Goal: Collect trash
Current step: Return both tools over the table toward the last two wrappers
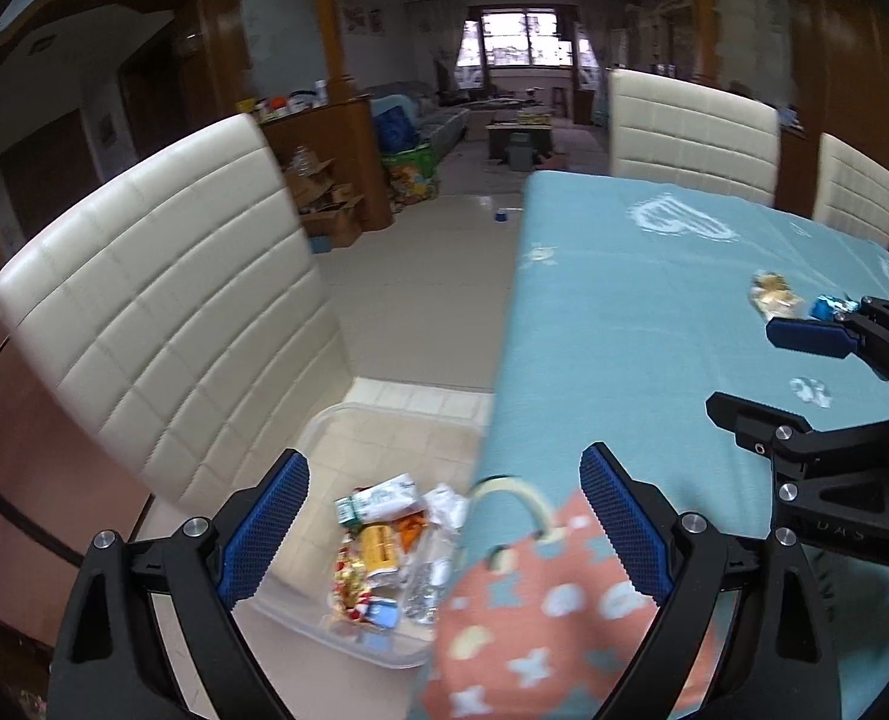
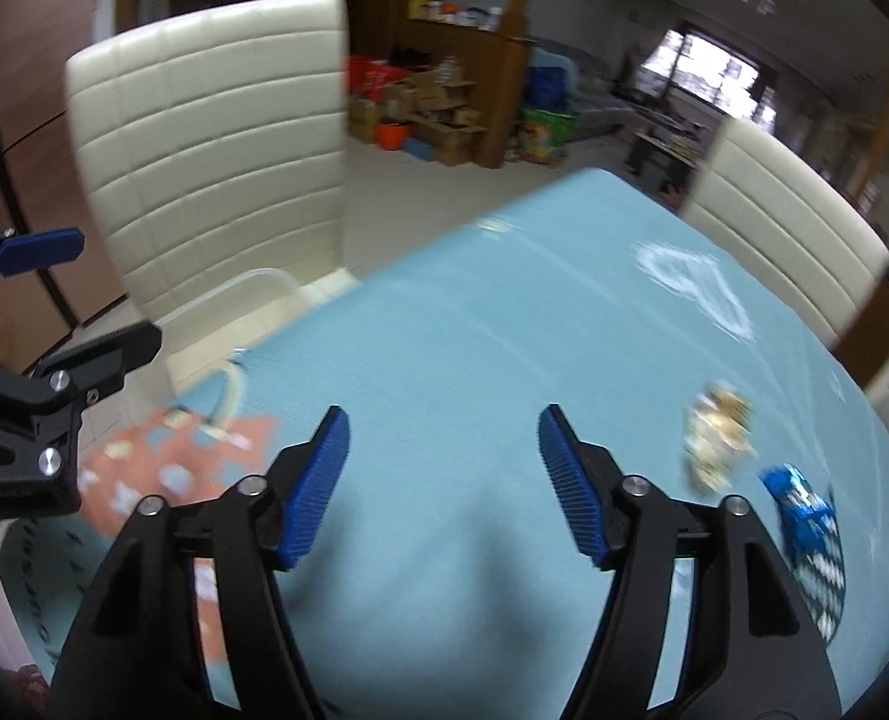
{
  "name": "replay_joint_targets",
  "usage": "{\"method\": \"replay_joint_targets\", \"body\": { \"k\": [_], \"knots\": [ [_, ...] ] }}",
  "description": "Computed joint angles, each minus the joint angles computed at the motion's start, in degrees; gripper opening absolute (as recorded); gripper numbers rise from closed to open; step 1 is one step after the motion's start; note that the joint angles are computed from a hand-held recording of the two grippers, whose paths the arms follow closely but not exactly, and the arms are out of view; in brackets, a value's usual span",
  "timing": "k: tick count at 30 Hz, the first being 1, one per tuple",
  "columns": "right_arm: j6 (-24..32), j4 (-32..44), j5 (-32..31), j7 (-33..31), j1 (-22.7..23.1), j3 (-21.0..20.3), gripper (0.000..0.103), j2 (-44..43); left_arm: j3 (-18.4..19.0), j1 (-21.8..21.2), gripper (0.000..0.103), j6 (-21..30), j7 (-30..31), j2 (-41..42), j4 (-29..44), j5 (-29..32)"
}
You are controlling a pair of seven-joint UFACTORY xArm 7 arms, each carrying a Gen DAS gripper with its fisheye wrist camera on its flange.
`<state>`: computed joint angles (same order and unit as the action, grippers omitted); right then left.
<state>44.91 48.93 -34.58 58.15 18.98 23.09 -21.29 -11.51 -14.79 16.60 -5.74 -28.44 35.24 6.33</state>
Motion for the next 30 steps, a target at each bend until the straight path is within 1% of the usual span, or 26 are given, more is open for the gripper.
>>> {"method": "replay_joint_targets", "body": {
  "k": [4, 6, 9, 12, 14, 18, 22, 25, 28, 30],
  "knots": [
    [1.32, -6.87, 2.90, -0.86, -0.33, -2.16, 0.071, -8.49, -3.36, -2.78, 0.090, 0.94, -1.13, 3.11, 3.51, 0.25],
    [2.55, -10.28, 4.54, -2.11, -1.08, -2.91, 0.071, -13.02, -5.55, -3.50, 0.090, 0.94, -2.47, 5.27, 5.76, 1.42],
    [4.13, -13.98, 6.95, -4.19, -2.72, -3.76, 0.071, -18.26, -7.53, -5.21, 0.090, 1.25, -4.04, 8.63, 9.11, 3.05],
    [5.22, -18.50, 9.32, -6.65, -4.47, -5.60, 0.071, -24.77, -9.66, -7.03, 0.090, 1.84, -5.79, 13.28, 13.68, 5.76],
    [5.91, -21.21, 10.45, -8.41, -6.09, -6.71, 0.071, -28.74, -10.91, -7.61, 0.090, 2.25, -8.05, 16.06, 16.42, 8.94],
    [5.94, -25.40, 12.31, -12.65, -9.76, -9.41, 0.069, -34.30, -10.95, -11.01, 0.090, 4.06, -10.17, 22.77, 22.77, 12.54],
    [2.89, -27.63, 13.65, -16.14, -13.71, -11.54, 0.068, -35.13, -10.00, -14.70, 0.090, 6.51, -12.39, 30.13, 29.93, 17.15],
    [0.12, -28.89, 14.75, -18.91, -15.97, -12.90, 0.068, -34.84, -8.21, -17.92, 0.090, 9.25, -14.19, 34.94, 35.10, 20.79],
    [-3.77, -29.09, 15.15, -20.95, -18.69, -13.58, 0.068, -32.07, -6.11, -20.79, 0.090, 11.69, -13.98, 39.41, 40.18, 21.60],
    [-5.32, -29.01, 15.73, -21.83, -19.93, -13.57, 0.068, -30.81, -4.10, -23.10, 0.090, 13.26, -15.02, 42.44, 43.70, 23.26]
  ]
}}
